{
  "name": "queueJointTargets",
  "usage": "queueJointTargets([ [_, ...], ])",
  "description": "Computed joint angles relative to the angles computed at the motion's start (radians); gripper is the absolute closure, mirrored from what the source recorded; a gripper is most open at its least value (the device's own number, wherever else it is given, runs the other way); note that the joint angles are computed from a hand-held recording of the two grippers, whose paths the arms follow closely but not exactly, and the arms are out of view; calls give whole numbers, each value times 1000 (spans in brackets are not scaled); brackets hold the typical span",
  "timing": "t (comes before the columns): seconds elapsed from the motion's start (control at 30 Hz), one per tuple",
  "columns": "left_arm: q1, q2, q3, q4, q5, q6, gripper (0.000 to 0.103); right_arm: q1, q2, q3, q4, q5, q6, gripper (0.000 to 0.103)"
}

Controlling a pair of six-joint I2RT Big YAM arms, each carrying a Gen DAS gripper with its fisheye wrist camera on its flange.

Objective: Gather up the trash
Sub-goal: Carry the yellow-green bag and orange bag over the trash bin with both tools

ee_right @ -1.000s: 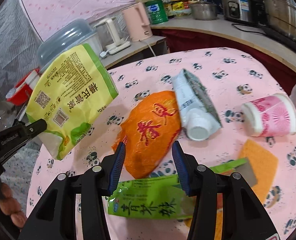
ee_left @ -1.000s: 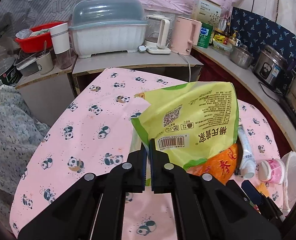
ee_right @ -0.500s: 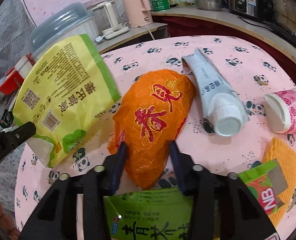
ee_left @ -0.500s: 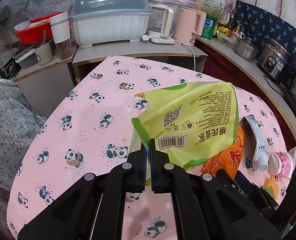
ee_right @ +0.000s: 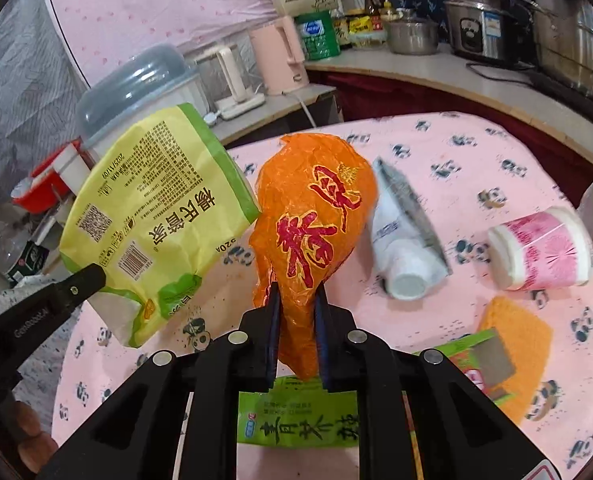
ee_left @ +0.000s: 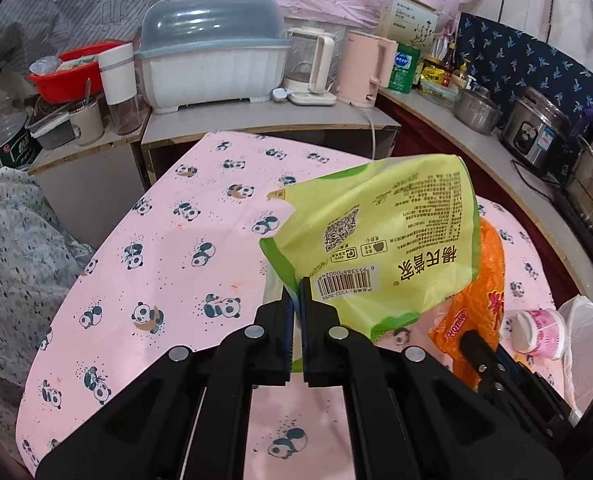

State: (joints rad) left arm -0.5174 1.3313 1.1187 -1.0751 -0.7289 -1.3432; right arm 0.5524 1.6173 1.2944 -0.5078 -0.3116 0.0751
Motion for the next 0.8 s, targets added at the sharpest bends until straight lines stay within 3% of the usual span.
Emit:
queueJointTargets([
  [0.4, -110, 120, 218, -54, -66, 33, 101, -182, -142, -58, 35, -72, 7, 89],
  [0.8, -195, 357, 529, -23, -28, 204, 101, -435, -184, -82, 60, -167, 28, 89],
])
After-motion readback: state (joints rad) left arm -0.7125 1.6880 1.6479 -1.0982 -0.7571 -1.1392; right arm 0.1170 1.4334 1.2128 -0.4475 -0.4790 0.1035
